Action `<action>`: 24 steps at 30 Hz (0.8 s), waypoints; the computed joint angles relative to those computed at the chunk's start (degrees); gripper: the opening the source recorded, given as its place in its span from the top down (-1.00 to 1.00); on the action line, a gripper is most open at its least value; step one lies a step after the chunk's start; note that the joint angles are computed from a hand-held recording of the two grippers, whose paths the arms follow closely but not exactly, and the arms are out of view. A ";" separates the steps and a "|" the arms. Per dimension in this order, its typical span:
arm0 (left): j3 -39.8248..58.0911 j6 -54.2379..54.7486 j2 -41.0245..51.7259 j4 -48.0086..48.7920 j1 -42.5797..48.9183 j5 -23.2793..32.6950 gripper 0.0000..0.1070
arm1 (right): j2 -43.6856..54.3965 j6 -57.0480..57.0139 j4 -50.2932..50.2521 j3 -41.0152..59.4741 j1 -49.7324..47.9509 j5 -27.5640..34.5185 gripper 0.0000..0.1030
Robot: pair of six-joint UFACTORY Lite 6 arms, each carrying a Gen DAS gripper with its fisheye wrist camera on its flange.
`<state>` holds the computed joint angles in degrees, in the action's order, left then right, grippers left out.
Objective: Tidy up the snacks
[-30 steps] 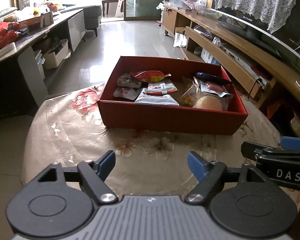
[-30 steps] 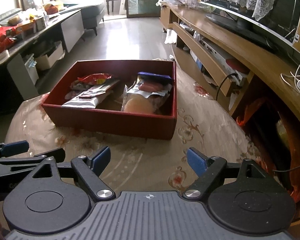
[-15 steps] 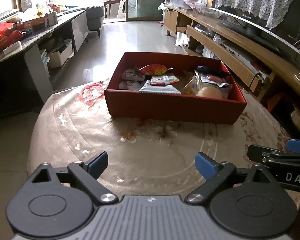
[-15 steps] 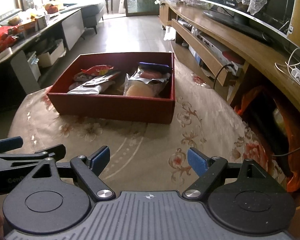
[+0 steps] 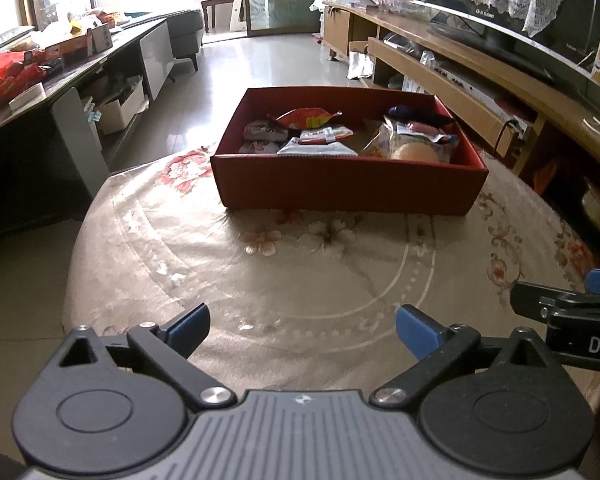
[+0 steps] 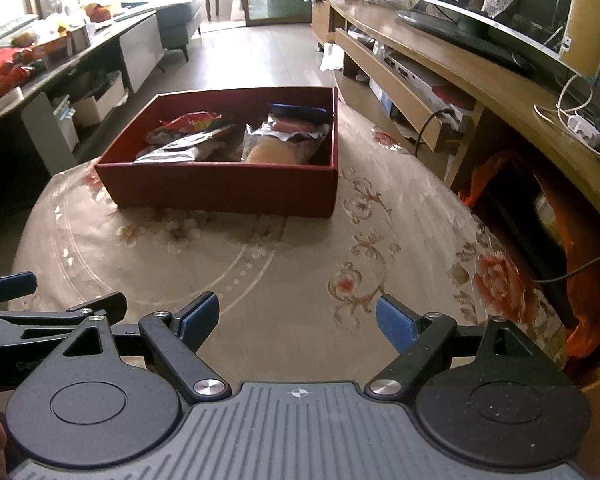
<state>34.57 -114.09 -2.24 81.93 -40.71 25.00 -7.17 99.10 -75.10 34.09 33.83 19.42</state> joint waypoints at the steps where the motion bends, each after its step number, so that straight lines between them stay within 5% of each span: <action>1: -0.27 0.12 -0.13 -0.25 -0.39 0.45 -0.93 | -0.23 0.04 0.14 -0.35 0.17 0.07 -0.74; 24: -4.24 2.36 -3.90 -4.78 -5.19 4.07 -0.93 | -3.67 -0.89 3.90 -4.89 5.39 2.92 -0.75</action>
<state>30.33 -111.73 -6.15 77.14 -45.91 29.07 -10.84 98.21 -71.19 29.20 39.22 22.35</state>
